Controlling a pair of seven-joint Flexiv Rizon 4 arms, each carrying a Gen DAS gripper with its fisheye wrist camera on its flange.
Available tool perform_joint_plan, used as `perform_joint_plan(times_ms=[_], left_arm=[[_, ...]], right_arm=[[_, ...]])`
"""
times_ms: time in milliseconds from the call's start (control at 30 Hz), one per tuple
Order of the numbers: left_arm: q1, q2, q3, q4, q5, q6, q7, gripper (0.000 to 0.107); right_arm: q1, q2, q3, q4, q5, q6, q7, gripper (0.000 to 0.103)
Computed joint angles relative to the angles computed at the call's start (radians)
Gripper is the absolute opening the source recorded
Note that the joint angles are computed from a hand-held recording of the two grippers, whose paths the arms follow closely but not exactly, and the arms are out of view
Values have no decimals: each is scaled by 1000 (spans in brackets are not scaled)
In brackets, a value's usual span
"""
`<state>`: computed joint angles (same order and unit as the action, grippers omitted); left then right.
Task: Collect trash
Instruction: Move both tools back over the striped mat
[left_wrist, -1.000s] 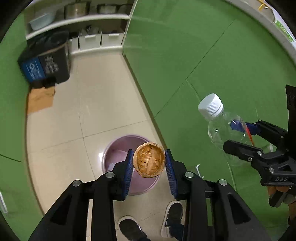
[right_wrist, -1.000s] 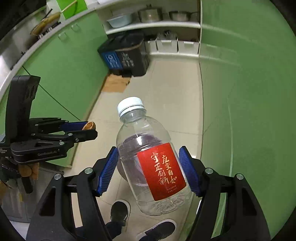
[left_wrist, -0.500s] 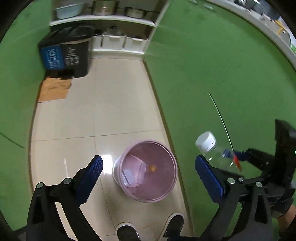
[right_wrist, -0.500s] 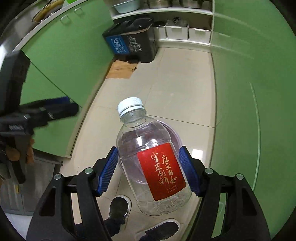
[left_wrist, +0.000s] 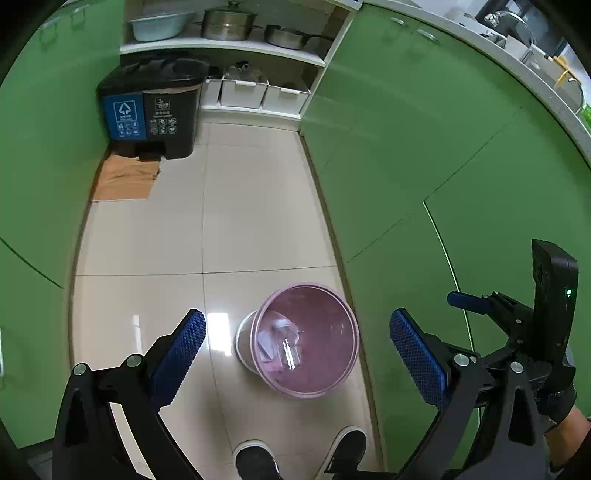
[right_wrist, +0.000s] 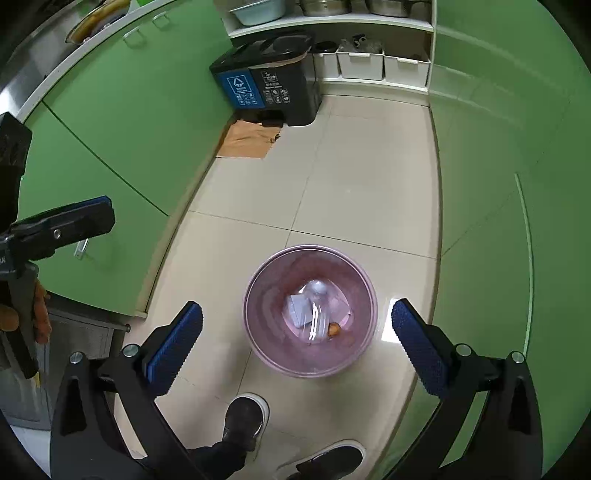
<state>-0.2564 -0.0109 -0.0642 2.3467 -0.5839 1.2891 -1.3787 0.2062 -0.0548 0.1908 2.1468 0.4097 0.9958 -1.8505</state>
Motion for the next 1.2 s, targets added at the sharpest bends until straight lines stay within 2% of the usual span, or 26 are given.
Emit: perform_joint_plan(times_ms=[167, 300, 500, 667, 733, 900, 1200], left_arm=[[17, 77, 12, -75, 154, -164, -113, 96], [34, 159, 6, -209, 281, -383, -205, 96], [44, 211, -20, -481, 366, -695, -263, 96], [41, 182, -48, -710, 397, -875, -273, 96], [37, 160, -61, -801, 411, -930, -273, 96], [11, 92, -90, -969, 448, -990, -261, 96], [-97, -65, -138, -1188, 493, -1027, -232, 96]], right_arm=[[-12, 116, -23, -12, -33, -117, 70, 100], [-18, 249, -60, -76, -76, -289, 151, 100], [-26, 366, -117, -271, -146, -570, 282, 100], [-43, 411, -155, -454, -189, -759, 340, 100], [-53, 421, -166, -505, -202, -801, 353, 100], [-97, 455, -194, -588, -242, -862, 382, 100], [-218, 542, -274, -562, -324, -888, 395, 100]])
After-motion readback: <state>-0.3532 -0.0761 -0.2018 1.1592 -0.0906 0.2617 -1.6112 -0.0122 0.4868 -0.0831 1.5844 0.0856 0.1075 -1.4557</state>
